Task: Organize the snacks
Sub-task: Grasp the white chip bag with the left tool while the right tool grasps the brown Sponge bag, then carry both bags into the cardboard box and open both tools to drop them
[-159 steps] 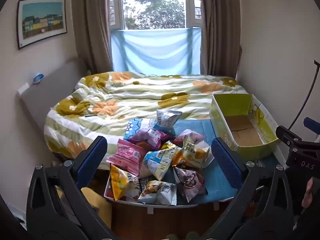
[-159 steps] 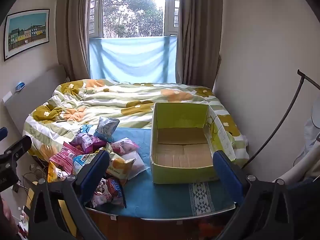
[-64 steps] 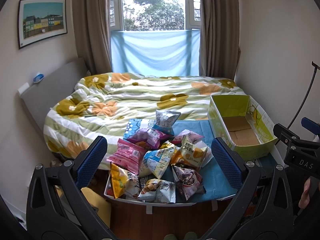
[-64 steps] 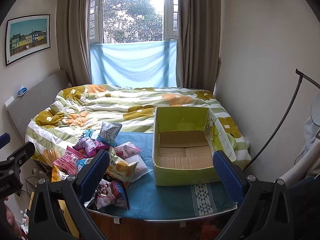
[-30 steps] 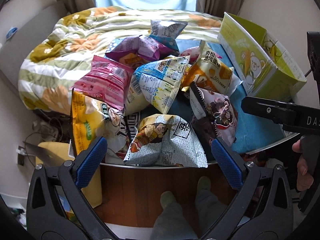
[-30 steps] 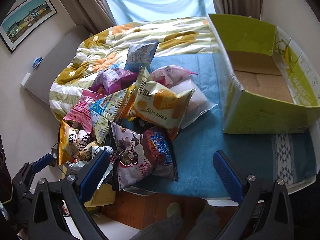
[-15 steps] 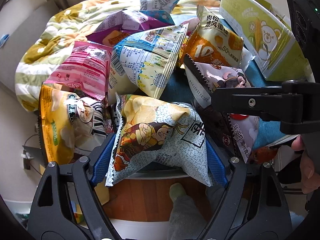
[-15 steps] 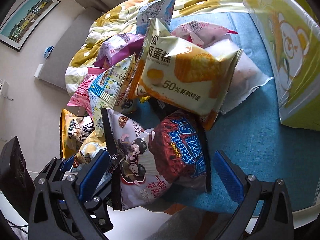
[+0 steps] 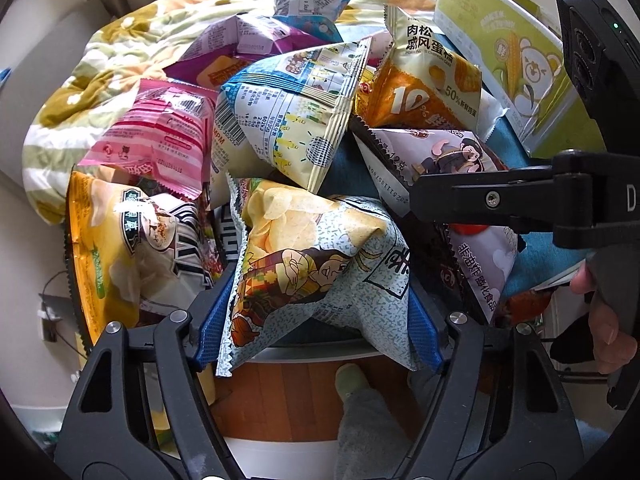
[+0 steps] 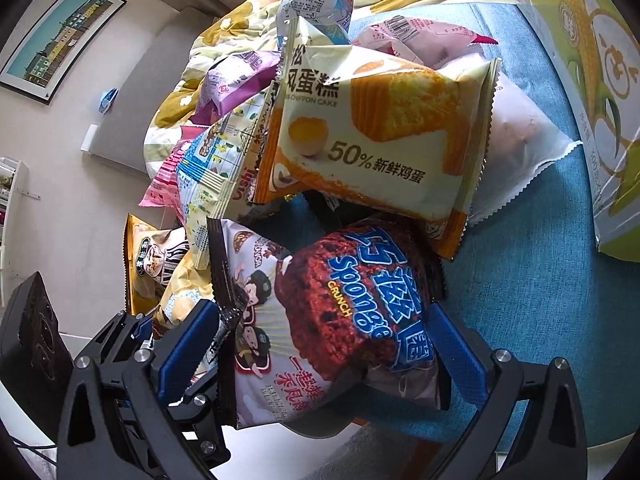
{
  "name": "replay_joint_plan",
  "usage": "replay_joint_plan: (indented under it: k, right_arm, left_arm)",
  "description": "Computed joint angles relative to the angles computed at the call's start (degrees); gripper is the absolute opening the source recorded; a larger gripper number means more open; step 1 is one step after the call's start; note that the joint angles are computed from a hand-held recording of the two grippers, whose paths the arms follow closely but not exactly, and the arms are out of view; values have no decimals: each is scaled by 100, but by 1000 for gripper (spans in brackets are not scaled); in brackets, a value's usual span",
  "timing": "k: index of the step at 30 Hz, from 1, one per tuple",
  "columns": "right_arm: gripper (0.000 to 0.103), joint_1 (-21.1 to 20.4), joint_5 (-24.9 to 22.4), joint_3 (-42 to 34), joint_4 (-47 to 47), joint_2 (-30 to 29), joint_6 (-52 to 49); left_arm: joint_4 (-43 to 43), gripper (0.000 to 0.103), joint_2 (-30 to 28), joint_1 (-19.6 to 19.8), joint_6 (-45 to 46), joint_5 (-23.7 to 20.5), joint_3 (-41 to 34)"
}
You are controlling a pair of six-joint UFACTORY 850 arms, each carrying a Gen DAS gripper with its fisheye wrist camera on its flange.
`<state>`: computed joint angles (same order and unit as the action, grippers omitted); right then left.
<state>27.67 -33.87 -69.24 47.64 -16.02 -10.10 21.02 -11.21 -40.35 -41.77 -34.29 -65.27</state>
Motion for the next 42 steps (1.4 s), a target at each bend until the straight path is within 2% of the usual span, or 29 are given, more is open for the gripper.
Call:
replay_joint_plan:
  k: [7,11,15,25,30,38,42]
  right_arm:
    - [102,-36,23,163,117,129,-226]
    - [80,20,202,260,-127,281,6]
    - [65,-41,253,463,13,445,62]
    - [64,48,447,765,-172,927,619]
    - [64,149,586,834,-613,1217,1136]
    - [64,210,867,843,-1950,1826,2475]
    - [64,4,789,657,-2661,2050,2991]
  left_arm:
    - [-171,71,71,51,72,26,29]
    - [-382,70,166,144,155,109,101]
    - [-445,70,266,170,191,142,147]
    - [-610,70,620,177,362,152,241]
    - [-431,70,845,112,292,150,250]
    - [-49,70,865,10,121,118,-173]
    - [-115,70,590,-14,174,265,-688]
